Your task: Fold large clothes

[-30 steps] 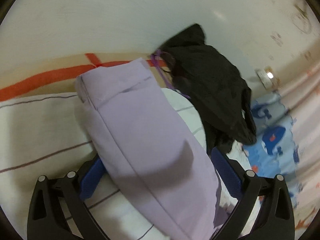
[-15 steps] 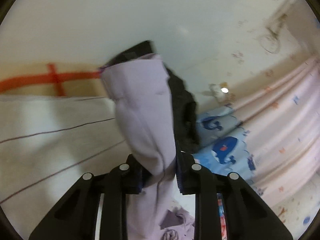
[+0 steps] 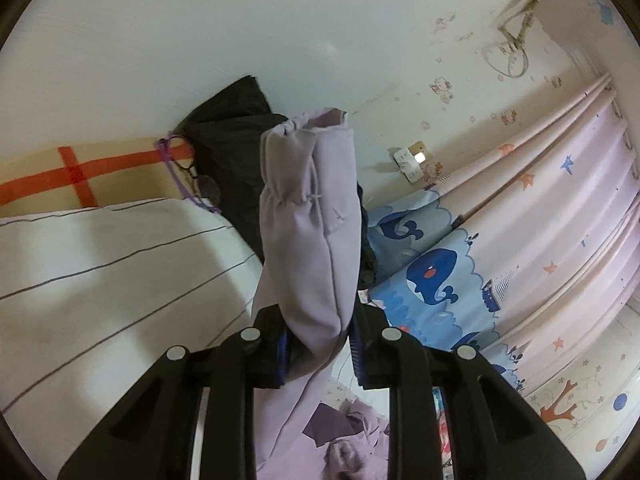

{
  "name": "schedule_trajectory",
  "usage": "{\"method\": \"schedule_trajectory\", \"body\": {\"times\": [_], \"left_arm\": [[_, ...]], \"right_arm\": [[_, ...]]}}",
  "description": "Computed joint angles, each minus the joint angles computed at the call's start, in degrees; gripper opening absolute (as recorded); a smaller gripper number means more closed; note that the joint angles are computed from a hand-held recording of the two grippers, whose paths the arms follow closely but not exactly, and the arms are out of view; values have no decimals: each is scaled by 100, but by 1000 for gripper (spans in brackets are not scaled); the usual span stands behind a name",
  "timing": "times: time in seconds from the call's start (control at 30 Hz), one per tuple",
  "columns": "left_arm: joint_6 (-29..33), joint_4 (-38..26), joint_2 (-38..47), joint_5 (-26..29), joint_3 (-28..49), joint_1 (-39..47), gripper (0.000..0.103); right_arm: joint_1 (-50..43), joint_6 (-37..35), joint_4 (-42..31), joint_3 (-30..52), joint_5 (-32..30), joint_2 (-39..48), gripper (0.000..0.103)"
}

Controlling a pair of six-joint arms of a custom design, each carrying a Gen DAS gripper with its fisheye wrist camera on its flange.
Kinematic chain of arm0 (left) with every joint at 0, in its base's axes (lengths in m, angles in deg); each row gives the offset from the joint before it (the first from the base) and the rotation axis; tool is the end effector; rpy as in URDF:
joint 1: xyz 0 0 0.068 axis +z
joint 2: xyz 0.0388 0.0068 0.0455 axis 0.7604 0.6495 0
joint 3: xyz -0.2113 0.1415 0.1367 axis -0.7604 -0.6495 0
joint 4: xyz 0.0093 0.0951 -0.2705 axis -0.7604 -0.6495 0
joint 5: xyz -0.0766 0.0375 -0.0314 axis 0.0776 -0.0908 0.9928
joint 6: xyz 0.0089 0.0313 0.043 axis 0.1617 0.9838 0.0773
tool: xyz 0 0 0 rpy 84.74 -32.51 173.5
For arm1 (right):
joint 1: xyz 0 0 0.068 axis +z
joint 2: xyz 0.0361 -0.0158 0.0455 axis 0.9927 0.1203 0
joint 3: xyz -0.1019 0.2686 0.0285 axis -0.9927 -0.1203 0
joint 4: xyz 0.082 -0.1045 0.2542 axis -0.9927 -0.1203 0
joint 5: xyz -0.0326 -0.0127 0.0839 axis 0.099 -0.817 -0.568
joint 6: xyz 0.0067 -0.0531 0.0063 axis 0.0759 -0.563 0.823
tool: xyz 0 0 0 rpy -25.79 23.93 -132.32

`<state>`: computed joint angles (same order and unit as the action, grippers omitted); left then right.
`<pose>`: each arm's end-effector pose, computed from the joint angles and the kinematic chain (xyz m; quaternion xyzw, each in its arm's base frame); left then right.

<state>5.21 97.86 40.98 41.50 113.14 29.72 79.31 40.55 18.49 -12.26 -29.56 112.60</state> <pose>0.2525 -0.0853 0.1997 -0.2983 0.7446 -0.3263 0.5001 0.3636 -0.0062 0.0401 -0.0823 0.9109 0.2236 0.3369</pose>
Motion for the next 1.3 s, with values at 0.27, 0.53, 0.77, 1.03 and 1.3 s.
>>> {"method": "schedule_trajectory", "body": {"times": [0.27, 0.53, 0.77, 1.03, 1.3], "left_arm": [[-412, 788, 133, 466, -727, 617, 24], [-766, 764, 445, 1091, -924, 1264, 44], [-950, 208, 749, 669, -517, 1025, 72], [-1065, -7, 702, 308, -263, 672, 21], [-736, -88, 7, -344, 591, -638, 19]], "right_arm": [[394, -214, -610, 504, 8, 460, 53], [-158, -792, -389, -582, -797, -635, 79], [-1811, -2006, -1623, -1191, -1283, -1613, 83], [-2904, -1835, -1928, -132, -826, -143, 84], [-3232, -2310, -2767, 68, -1411, -289, 92]]}}
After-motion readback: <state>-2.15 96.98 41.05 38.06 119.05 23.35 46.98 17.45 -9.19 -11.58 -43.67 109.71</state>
